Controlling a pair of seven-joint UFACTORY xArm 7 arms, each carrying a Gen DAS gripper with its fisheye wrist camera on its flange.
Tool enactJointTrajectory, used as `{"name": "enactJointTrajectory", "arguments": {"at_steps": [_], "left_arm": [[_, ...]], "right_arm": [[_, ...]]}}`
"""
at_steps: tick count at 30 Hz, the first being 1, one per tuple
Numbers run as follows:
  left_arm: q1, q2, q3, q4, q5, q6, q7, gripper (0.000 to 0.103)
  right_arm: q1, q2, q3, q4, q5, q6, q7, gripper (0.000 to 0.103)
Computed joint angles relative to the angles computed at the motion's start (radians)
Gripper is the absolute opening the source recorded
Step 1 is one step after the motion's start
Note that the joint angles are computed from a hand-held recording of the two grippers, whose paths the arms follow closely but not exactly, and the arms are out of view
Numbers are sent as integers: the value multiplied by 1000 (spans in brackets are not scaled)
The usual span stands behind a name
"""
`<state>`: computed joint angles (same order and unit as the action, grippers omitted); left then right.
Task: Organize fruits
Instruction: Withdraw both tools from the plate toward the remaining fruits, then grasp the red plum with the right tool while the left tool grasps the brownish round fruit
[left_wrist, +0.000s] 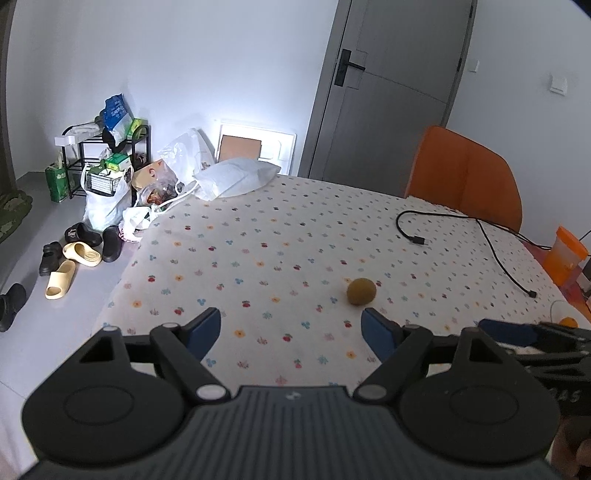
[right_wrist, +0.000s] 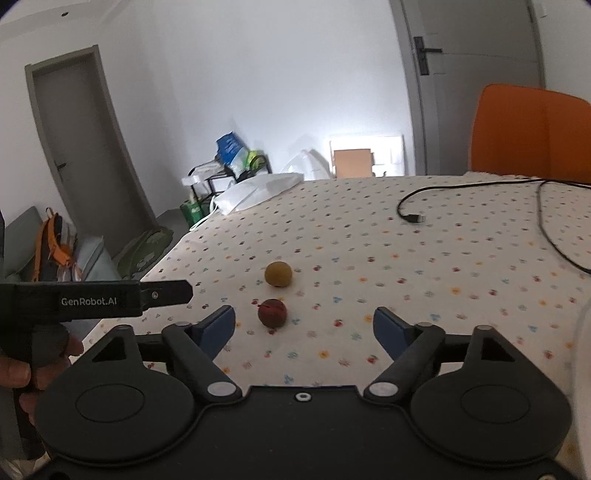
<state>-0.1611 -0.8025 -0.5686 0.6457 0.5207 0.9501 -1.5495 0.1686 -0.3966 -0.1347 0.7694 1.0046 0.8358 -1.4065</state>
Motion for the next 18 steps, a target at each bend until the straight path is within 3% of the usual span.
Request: {"name": "enactJointTrajectory", "arguments": {"at_steps": [3,10,13,18], "left_arm": [[2,-2,11,-6,2,-6,3,82],[16,-2,40,-20,4,-28,16,80],[23,6,47,-21,7,-40,27,80],[39,36,50,-23,12,-68,22,80]], "right_arm": [[6,25,16,15,-19,12,19,69],[18,79,58,42,-38,-9,52,64],[23,107,73,54,-46,-25,68,54],[32,132,82,60,-25,-36,37,49]]}}
